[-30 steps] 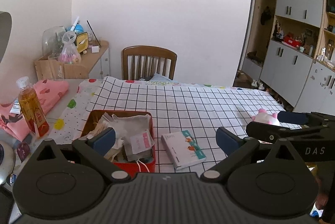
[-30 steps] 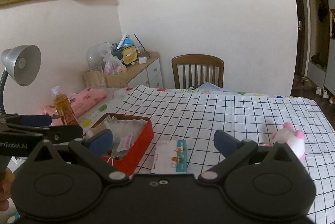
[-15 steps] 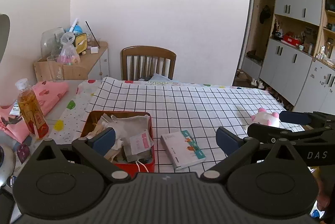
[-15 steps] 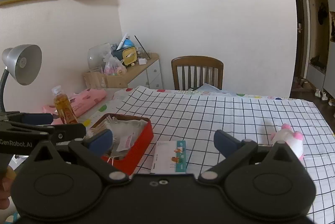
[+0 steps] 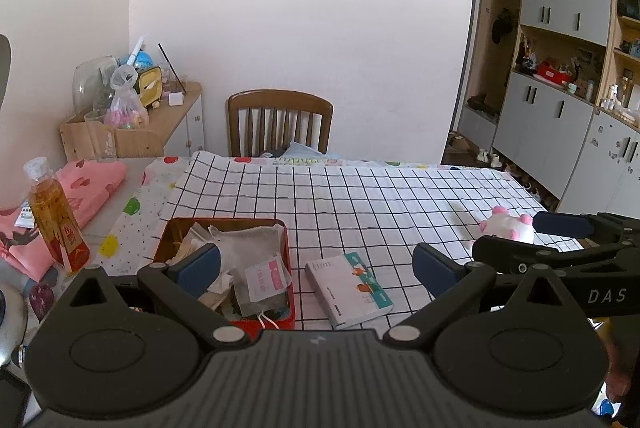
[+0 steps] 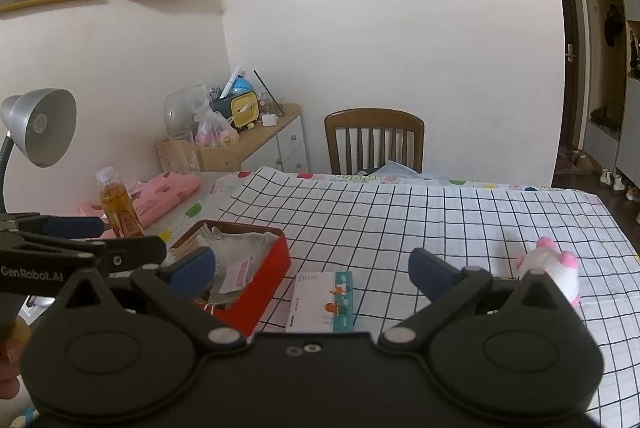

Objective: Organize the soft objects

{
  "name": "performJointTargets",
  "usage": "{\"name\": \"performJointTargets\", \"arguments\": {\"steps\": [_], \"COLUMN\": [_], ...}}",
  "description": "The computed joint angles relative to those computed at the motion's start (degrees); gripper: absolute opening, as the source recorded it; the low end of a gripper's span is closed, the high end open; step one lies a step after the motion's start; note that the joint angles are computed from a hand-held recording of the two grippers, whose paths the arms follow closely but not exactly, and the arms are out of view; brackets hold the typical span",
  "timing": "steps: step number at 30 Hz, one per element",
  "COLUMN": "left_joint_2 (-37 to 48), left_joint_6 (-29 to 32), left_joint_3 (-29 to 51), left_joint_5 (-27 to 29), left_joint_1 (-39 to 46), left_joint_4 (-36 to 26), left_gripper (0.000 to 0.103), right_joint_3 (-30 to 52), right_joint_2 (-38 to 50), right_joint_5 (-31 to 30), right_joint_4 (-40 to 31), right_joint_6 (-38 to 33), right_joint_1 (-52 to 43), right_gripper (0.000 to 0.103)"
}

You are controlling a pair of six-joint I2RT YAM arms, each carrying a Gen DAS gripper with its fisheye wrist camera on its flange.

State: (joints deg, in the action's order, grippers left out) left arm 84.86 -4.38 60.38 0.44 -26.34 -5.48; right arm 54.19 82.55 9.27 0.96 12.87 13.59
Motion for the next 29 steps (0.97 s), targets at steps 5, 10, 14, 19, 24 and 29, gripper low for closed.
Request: {"name": "performJointTargets", "arguments": {"steps": [5,10,14,19,24,29], "left_joint_2": [0.44,0.83,1.28,1.77,2.19,3.18], "left_joint_6": [0.28,-0.05,-0.21,-0.02,0.31,-0.12], "left_joint_3": [0.25,0.62,0.92,1.36,1.59,2.72], "left_joint_5": [0.07,0.09,1.03,1.13,1.22,2.75], "left_joint_1": [0.10,0.08,0.66,0.95,1.19,1.88], "left_joint_4": [0.39,0.25,0.15,-0.05,0.02,-1.19], "left_gripper": [0.103,0.103,0.103,0.103,0.103,0.103], "right_joint_3": [0.07,0.39,0.89,1.55,2.36,2.96], "right_joint_2": [0.24,0.47,0.86,1.48,2.37,2.94], "right_joint_5": [0.31,0.55,0.33,0.48,0.48,0.45], "right_joint_4": [0.39,0.12,-0.13,-0.47,-0.82,-1.24], "right_joint_6": [0.04,0.36,0.52,0.53,0.70,0.79], "right_joint_1": [0.02,0.10,0.11,0.24,0.31,0.29], "right_gripper": [0.103,0.103,0.103,0.103,0.103,0.103]}}
